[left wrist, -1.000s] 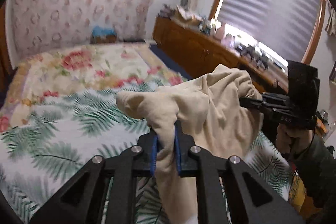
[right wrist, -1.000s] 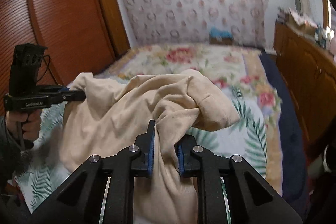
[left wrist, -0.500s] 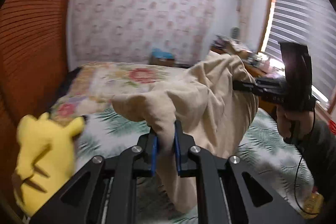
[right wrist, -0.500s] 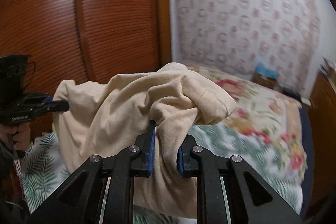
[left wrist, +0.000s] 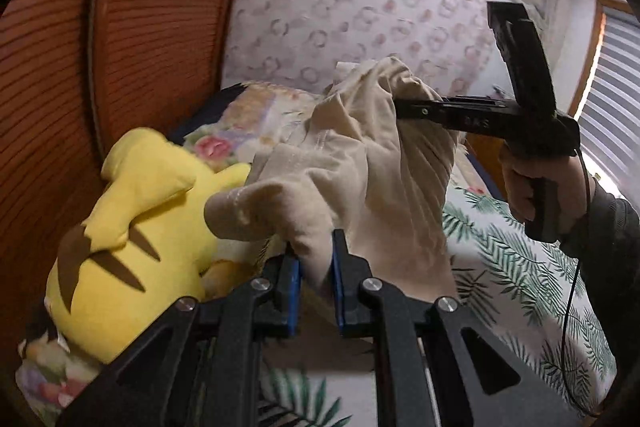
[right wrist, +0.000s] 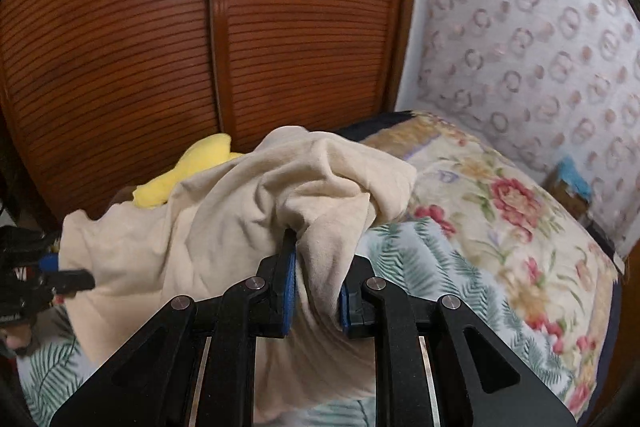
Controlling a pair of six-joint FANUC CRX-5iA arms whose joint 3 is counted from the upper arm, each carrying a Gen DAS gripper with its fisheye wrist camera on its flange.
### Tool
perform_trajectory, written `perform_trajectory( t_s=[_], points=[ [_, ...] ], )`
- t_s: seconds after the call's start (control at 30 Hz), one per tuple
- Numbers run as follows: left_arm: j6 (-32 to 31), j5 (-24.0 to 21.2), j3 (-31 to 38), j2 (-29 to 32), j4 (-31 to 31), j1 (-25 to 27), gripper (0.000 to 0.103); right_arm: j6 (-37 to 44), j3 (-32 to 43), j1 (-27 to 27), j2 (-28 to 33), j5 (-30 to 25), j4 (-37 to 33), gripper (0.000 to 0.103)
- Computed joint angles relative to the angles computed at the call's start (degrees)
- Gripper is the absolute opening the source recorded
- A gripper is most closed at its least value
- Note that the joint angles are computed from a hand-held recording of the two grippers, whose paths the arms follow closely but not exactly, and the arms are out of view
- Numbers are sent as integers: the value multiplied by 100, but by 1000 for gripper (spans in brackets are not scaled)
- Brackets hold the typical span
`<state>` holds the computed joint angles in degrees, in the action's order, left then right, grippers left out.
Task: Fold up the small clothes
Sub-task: 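Lift the folded shirt with both tools and carry it beside the yellow plush toy, then lower the folded shirt onto the quilt and open both tools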
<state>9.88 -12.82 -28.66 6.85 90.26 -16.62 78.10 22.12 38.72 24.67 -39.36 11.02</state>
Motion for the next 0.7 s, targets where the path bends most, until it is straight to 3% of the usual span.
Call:
perform_trajectory(
  t_s=[0.07,0.13,0.3,0.43,0.53,0.7],
  points=[
    [-51,69,-76,-14,195,-50,11,2,248,31,199,-96,-27,14],
    [178,-23,-94,-12,-42,67,11,124,507,39,391,-144,-141,14],
    [1370,-90,13,39,-1333,348,11,-74,768,150,677,-301,209,17],
    [2316,-306,183,72,-2274,586,12,-1333,333,110,516,138,933,31],
    [2469,-322,162,20,-2378,627,14,-1285,204,43,386,216,802,32],
    [2785,-337,175,-19,-2770,695,14,-949,289,-55,453,-254,291,32]
  ],
)
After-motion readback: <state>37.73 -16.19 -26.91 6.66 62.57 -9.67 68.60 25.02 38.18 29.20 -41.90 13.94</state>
